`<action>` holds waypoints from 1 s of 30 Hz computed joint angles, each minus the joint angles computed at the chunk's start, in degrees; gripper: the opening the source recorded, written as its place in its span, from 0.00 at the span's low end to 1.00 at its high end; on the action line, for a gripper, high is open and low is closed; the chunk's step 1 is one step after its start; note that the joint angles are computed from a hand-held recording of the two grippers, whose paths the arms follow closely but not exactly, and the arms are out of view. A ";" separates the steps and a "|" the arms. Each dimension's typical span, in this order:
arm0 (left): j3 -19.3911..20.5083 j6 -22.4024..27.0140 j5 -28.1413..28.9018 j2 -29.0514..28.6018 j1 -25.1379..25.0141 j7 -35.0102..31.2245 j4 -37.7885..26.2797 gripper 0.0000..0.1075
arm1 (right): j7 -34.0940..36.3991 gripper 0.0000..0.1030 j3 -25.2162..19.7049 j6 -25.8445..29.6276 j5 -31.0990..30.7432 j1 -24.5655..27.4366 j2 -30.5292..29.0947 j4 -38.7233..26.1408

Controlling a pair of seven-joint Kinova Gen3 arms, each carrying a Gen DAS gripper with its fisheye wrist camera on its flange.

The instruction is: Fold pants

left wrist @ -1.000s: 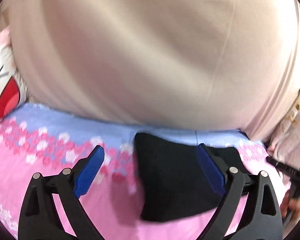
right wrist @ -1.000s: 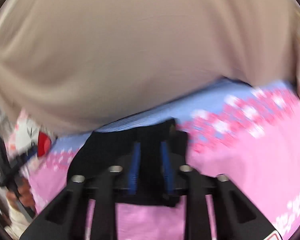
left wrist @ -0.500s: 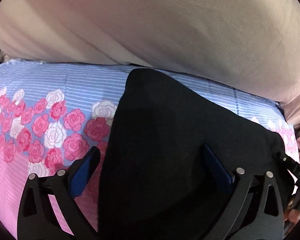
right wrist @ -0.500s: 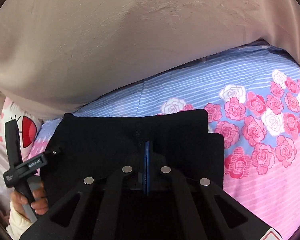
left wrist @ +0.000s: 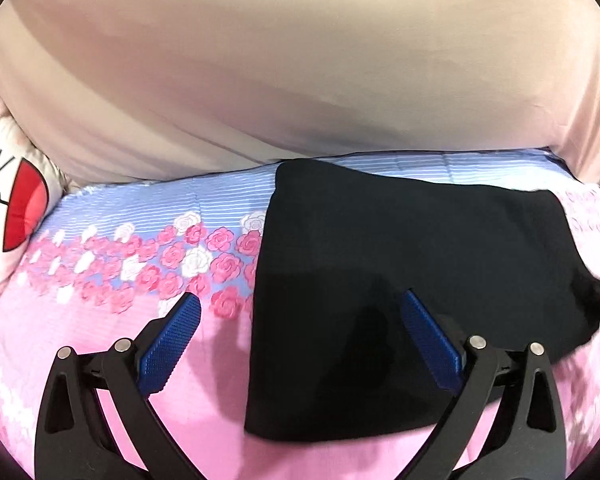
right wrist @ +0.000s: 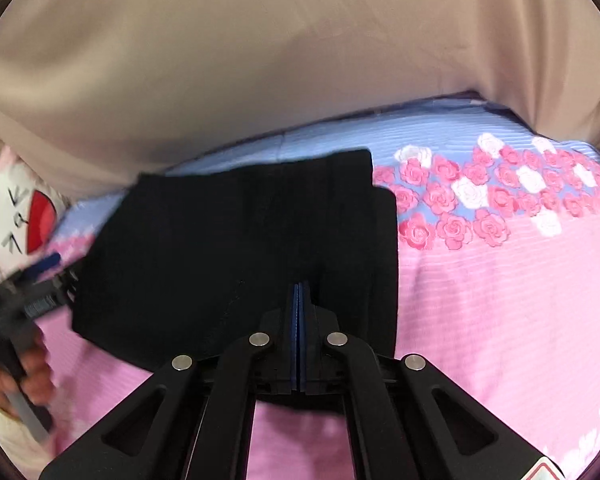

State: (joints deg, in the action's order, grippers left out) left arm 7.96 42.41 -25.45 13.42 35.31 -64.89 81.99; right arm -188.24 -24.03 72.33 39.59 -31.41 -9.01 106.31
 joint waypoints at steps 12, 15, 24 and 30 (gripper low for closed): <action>1.35 4.24 -3.49 -2.46 0.80 3.80 1.46 0.91 | -7.40 0.00 -3.11 4.06 0.97 -2.55 -1.27 0.82; 1.22 5.30 -4.09 -1.29 1.08 4.62 0.99 0.91 | -6.19 0.00 -3.90 6.42 0.70 -2.76 0.27 -0.31; 0.76 6.09 1.60 1.02 -0.56 3.62 0.52 0.91 | -16.30 0.07 4.71 12.64 4.78 -20.33 1.81 -0.44; 2.74 2.25 2.75 -10.63 -2.85 2.74 8.77 0.91 | -18.65 0.08 -11.22 26.62 7.89 -16.77 7.20 -8.64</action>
State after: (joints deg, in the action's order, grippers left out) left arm 10.71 44.66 -22.70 2.80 32.46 -62.15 90.77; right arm -206.88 -35.25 98.95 47.48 -48.18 -1.80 97.66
